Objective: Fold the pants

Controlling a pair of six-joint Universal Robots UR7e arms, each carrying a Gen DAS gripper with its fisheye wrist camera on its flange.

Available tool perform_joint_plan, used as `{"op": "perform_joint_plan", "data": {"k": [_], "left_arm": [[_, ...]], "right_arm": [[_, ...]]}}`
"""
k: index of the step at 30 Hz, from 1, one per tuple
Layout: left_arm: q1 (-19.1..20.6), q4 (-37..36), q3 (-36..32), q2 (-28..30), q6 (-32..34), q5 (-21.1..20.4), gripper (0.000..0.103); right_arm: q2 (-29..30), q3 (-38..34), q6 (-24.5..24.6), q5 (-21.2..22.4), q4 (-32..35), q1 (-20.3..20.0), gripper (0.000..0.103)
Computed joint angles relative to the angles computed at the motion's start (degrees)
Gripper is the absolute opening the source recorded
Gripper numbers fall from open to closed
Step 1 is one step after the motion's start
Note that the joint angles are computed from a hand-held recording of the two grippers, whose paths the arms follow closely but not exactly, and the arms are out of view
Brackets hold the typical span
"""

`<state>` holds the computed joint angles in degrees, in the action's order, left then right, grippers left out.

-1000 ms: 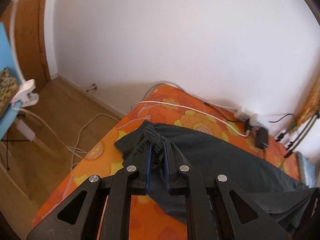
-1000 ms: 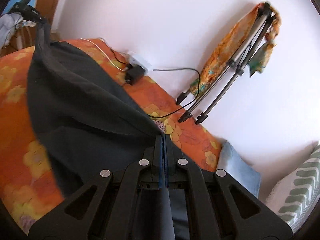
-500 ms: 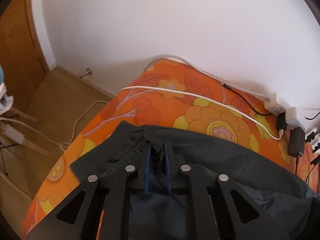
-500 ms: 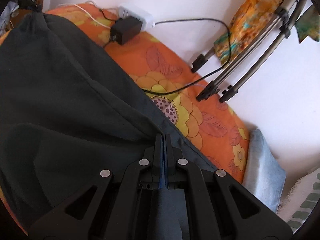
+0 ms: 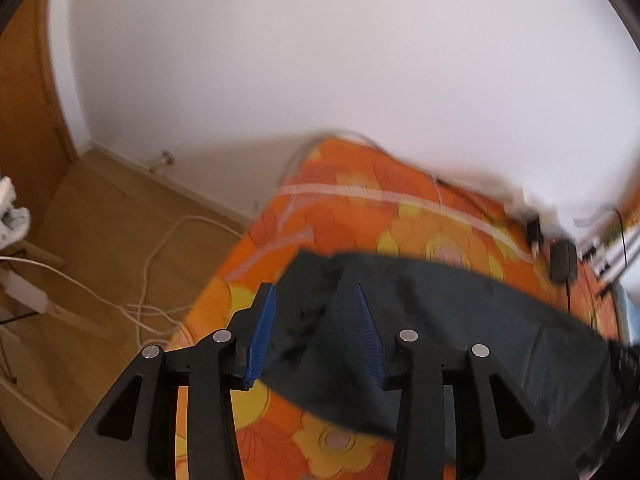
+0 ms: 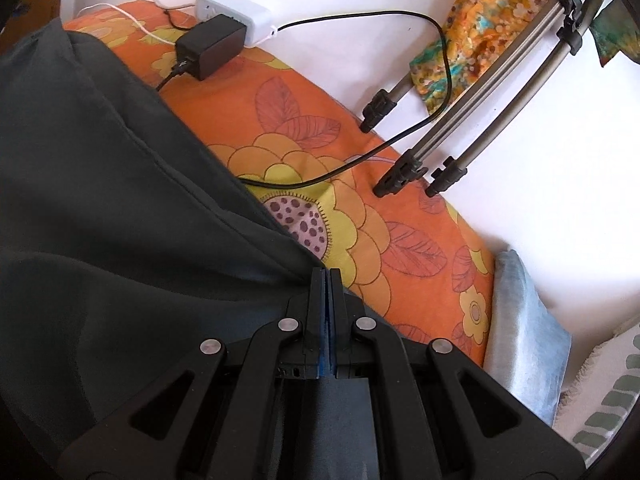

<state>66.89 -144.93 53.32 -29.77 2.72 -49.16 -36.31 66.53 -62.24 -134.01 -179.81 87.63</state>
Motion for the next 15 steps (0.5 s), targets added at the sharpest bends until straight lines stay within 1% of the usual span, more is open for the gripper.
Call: {"op": "perform_joint_plan", "data": {"k": [1, 3, 6, 8, 10, 11, 12, 13, 15], "left_arm": [[0.2, 0.8, 0.4, 0.1, 0.7, -0.4, 0.039], [0.3, 1.9, 0.3, 1.0, 1.5, 0.2, 0.039], [0.8, 3.6, -1.9, 3.3, 0.1, 1.0, 0.04], [0.9, 3.6, -3.2, 4.8, 0.0, 2.5, 0.041], [0.7, 0.7, -2.3, 5.4, 1.8, 3.8, 0.041], [0.5, -0.5, -1.7, 5.5, 2.8, 4.1, 0.037], [0.1, -2.4, -0.7, 5.6, 5.2, 4.7, 0.028], [-0.4, -3.9, 0.0, 5.8, 7.2, 6.2, 0.026], [-0.8, -6.6, 2.1, 5.2, 9.9, 7.3, 0.024]], "right_arm": [[0.1, -0.2, 0.3, 0.0, 0.2, 0.0, 0.001], [0.5, -0.6, 0.1, -0.4, 0.3, 0.2, 0.001], [0.9, -0.6, -1.2, -1.0, -0.5, 0.3, 0.001], [1.0, -0.4, -1.8, -1.2, -0.7, 0.3, 0.001], [1.0, -0.5, -1.9, -1.2, -0.8, 0.3, 0.001], [1.0, -0.5, -1.7, -1.2, -0.7, 0.2, 0.001], [0.9, -0.4, -1.7, -1.1, -0.8, 0.2, 0.001], [0.9, -0.3, -1.6, -1.0, -0.8, 0.2, 0.001], [0.8, 0.0, -1.7, -0.8, -1.2, 0.2, 0.001]]}}
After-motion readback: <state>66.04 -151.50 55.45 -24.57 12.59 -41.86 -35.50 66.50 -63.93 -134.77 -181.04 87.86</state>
